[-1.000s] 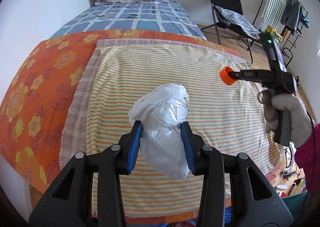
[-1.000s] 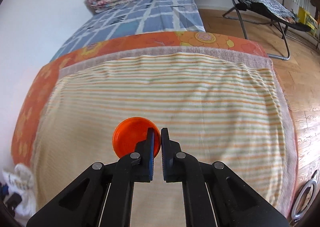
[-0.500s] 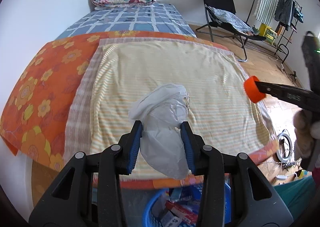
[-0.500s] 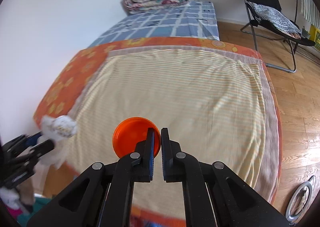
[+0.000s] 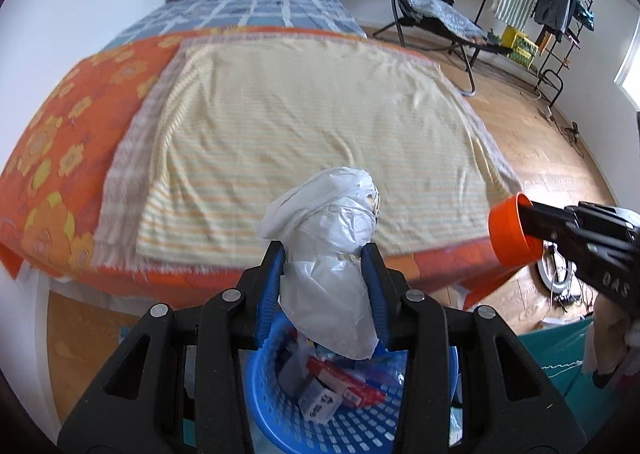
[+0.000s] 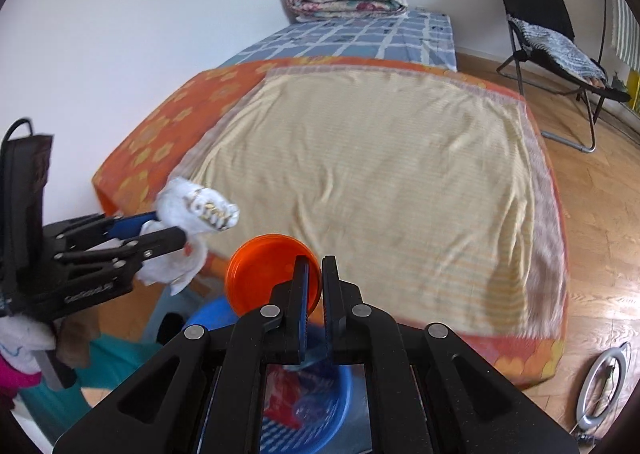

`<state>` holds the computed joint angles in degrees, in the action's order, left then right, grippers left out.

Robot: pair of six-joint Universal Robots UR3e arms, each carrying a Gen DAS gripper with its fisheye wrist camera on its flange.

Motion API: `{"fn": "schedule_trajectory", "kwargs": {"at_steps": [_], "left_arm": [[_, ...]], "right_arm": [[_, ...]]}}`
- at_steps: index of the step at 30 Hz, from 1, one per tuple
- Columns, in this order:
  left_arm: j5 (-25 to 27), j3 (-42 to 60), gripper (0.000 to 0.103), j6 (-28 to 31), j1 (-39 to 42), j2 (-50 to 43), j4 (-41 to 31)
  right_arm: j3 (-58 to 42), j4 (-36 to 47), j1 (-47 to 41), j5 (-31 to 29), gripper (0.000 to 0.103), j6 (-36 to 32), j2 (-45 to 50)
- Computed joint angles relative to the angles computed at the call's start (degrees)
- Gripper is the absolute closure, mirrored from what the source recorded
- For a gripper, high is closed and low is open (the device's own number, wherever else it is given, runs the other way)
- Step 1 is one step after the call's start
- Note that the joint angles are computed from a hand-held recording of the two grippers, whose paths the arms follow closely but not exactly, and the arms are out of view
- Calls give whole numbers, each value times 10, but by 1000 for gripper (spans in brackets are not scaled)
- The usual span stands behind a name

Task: Collect trash
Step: 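Carry the white bag and orange cap over the blue basket, then open both grippers to drop the bag and cap into the basket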

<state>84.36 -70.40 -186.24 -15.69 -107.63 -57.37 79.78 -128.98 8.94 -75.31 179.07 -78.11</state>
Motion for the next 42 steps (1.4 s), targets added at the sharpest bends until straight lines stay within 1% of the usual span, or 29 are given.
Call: {"fn": "schedule_trajectory", "kwargs": {"at_steps": [4,16,22,24,26,30,31,32,33,35,39,42], "left_arm": [[3,-57,63,0,-7,16,11],[-7,-203,63,1,-10,52,20],[-29,-233,63,9,-9,61,7],[-28,-236,63,9,-9,60,7],[-26,-237,56,8,-7,60,7],[-29,-239,55,8,-2,62,2],[-28,-240,52,8,-1,62,1],[-27,-242,47,8,-1,63,2],[-25,-245,45,6,-1,65,5],[-23,-241,45,6,0,63,3],[-19,-244,45,4,2,66,7],[-16,-247,45,1,2,69,9]], "right_arm": [[67,-28,21,-11,98,-4,-28],[182,-47,57,-20,98,-5,-44],[196,-34,67,-11,98,-2,-32],[196,-32,70,-9,98,-3,-27],[193,-29,72,-12,98,-4,-22],[186,-12,65,-9,97,-1,-16],[183,-8,65,-9,97,1,-14],[179,-3,64,-11,96,2,-10],[177,0,64,-12,95,2,-8],[174,2,66,-15,88,-1,-5],[176,2,70,-18,77,-5,-5],[175,-2,74,-25,72,-4,-4]]}}
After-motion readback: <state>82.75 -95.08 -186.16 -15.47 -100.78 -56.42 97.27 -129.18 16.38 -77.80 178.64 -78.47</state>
